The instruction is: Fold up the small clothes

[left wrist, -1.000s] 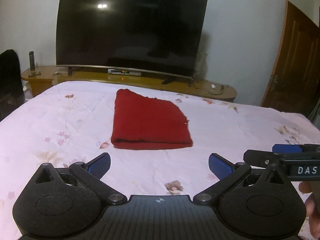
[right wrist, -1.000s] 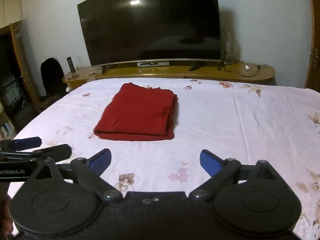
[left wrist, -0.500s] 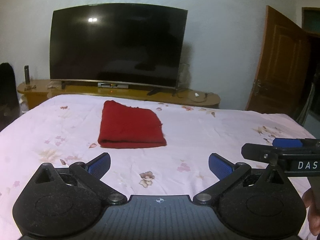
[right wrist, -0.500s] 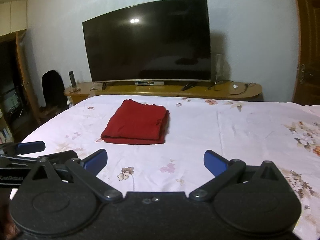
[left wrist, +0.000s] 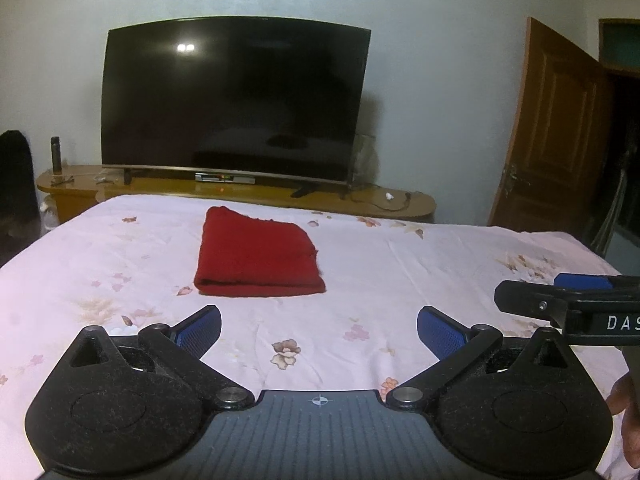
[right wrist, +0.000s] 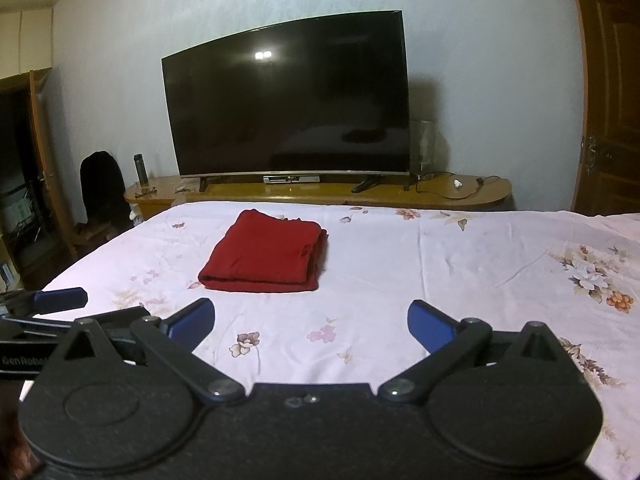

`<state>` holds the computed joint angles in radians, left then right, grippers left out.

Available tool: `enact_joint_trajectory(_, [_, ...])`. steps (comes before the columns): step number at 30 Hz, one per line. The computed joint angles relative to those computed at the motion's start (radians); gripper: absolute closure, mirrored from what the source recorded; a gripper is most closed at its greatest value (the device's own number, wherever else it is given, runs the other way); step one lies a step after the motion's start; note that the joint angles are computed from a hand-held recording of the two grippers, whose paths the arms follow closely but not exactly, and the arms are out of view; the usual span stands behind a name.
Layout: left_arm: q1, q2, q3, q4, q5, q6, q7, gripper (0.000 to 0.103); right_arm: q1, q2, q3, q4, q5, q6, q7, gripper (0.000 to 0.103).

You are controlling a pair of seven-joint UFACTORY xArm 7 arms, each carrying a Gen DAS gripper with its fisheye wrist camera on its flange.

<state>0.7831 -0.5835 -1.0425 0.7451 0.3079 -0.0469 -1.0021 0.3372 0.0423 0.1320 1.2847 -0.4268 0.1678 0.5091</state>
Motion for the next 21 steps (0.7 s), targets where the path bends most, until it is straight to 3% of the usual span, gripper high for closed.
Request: enact_joint_trajectory(21, [0.078,0.020,-0.064,0.038,-0.012,-0.018,0.026,0.000,-0.004,0.002,-0.001,0.005,0.007,0.004,-0.006,0.001])
